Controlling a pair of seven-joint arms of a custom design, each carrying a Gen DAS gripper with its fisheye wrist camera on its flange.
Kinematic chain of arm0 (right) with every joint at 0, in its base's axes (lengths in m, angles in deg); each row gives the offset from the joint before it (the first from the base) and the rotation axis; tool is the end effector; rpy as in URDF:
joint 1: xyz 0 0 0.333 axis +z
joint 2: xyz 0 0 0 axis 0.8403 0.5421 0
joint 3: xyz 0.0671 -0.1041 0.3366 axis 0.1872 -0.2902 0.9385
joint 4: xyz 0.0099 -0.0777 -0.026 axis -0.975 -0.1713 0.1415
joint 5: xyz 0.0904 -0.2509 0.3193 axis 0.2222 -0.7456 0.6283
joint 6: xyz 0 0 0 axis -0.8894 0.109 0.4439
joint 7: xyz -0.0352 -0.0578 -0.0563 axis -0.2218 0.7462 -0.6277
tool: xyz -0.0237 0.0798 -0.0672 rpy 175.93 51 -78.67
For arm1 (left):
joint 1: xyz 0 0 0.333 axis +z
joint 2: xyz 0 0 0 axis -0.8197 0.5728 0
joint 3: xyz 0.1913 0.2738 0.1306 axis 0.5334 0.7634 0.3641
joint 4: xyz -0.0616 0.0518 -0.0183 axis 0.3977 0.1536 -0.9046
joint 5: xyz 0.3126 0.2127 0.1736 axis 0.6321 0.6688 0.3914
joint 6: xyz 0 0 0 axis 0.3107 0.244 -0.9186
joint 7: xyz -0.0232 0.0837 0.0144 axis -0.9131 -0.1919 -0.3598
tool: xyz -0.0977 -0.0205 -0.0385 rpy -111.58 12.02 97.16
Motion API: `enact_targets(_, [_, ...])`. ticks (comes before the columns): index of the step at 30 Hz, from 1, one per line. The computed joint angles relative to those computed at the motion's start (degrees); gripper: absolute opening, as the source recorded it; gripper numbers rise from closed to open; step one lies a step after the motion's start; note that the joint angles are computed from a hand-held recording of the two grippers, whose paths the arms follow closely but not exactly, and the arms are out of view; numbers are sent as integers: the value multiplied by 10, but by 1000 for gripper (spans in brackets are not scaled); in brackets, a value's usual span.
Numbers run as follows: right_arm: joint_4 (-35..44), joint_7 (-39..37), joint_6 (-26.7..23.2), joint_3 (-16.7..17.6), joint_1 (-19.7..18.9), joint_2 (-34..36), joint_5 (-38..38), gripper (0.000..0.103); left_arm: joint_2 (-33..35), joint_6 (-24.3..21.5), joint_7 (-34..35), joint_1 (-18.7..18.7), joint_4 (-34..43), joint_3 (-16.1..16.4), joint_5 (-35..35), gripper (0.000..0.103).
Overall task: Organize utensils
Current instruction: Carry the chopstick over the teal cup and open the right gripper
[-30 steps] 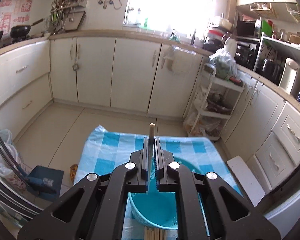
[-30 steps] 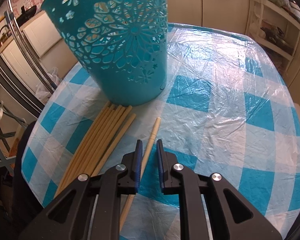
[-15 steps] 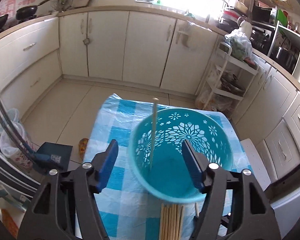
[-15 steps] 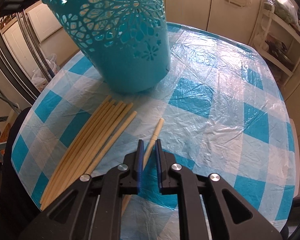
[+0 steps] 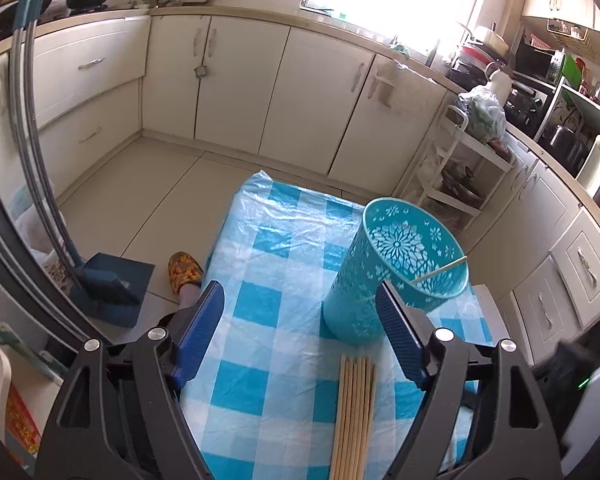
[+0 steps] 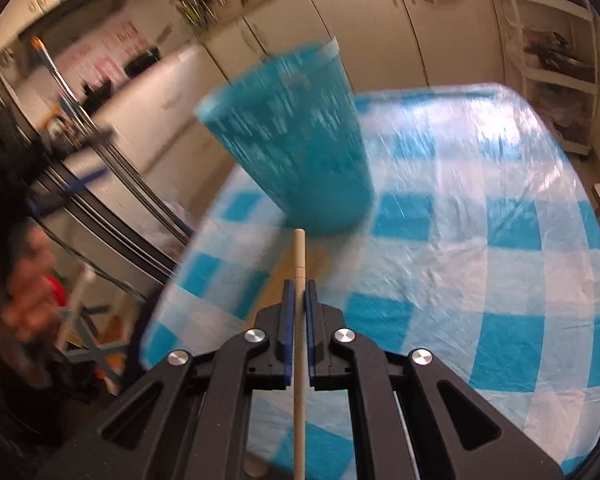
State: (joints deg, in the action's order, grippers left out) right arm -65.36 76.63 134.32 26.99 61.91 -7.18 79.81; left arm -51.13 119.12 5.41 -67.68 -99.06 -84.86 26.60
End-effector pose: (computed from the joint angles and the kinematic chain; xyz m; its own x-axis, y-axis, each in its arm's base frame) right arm 0.6909 0.1007 0.5429 0.4678 -0.7477 -0.4713 -0.7718 -0.0857 -0.6301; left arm 0.6852 -0.2646 0.5783 0.1959 -0.9453 0.2609 -0.6379 -0.3249 -0.6983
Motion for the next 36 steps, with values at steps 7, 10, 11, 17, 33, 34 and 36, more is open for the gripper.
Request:
enact_targets(7, [95, -84, 37, 24, -6, 8, 161, 6, -24, 8, 11, 12, -55, -13, -35, 77])
enact_targets(10, [162, -95, 95, 39, 5, 46, 195, 6, -25, 10, 21, 15, -65, -19, -53, 77])
enact_targets(11, [184, -98, 126, 44, 10, 61, 202, 6, -25, 11, 25, 15, -66, -20, -56, 77])
enact_targets(17, [307, -61, 273, 64, 41, 160, 154, 6, -26, 12, 19, 5, -68, -14, -41, 78])
enact_targets(33, [197, -27, 330, 113, 11, 124, 34, 7, -28, -39, -33, -33, -47, 0, 73, 82])
enact_targets(34, [183, -44, 331, 117, 7, 114, 48, 7, -30, -44, -39, -36, -47, 0, 83, 82])
enact_targets(36, [149, -81, 332, 123, 0, 86, 83, 7, -32, -52, -48, -41, -46, 0, 102, 83])
